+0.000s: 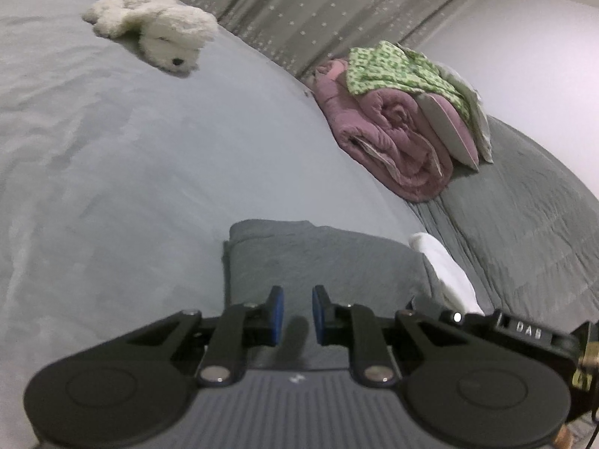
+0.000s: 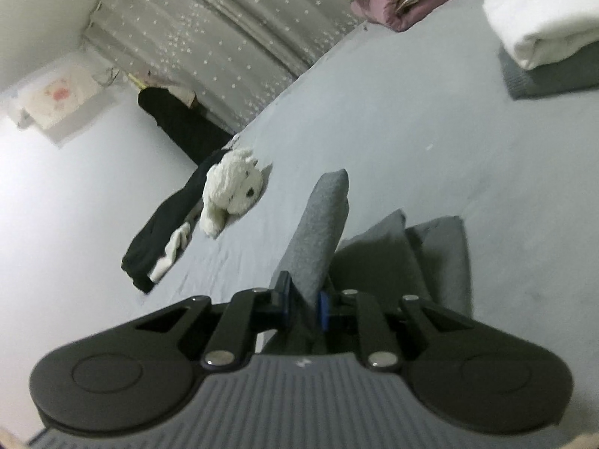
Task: Fold clothes
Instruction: 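Lower the folded shirt onto the bed with both grippers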
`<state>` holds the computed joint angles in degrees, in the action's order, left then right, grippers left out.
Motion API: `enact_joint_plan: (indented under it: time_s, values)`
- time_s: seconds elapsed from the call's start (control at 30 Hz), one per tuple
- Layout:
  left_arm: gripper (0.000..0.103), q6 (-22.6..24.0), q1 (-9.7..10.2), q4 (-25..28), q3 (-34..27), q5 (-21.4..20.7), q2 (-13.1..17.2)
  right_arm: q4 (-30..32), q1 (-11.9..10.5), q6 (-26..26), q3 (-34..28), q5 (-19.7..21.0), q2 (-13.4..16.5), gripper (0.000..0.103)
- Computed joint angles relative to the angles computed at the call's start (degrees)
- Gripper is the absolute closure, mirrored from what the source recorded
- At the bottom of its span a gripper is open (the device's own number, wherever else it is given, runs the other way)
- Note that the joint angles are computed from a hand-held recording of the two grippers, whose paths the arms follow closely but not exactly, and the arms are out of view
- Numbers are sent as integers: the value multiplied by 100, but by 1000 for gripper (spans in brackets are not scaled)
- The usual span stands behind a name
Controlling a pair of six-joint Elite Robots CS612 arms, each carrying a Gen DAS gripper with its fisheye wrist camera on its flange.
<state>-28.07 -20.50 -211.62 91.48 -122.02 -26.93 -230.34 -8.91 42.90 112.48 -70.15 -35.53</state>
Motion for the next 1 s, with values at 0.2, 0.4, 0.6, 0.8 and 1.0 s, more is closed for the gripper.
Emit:
enact_joint_plan:
  time_s: [0.2, 0.4, 0.6, 0.8, 1.0]
  values:
    - [86, 357, -36, 4, 17, -207, 11, 98, -143, 95, 57, 178, 25, 85]
    - [86, 877, -99, 291, 61, -364, -29, 343, -247, 134, 109, 359, 61, 85]
    - [86, 1201, -145, 478, 118, -313, -75, 830, -211, -191, 147, 246, 11, 84]
    - [86, 1189, -69, 417, 128, -426, -126, 831, -245, -474, 360, 213, -170, 67]
    - [86, 1647, -14, 485, 154, -779, -154, 337, -181, -1201, 719, -211, -395, 66]
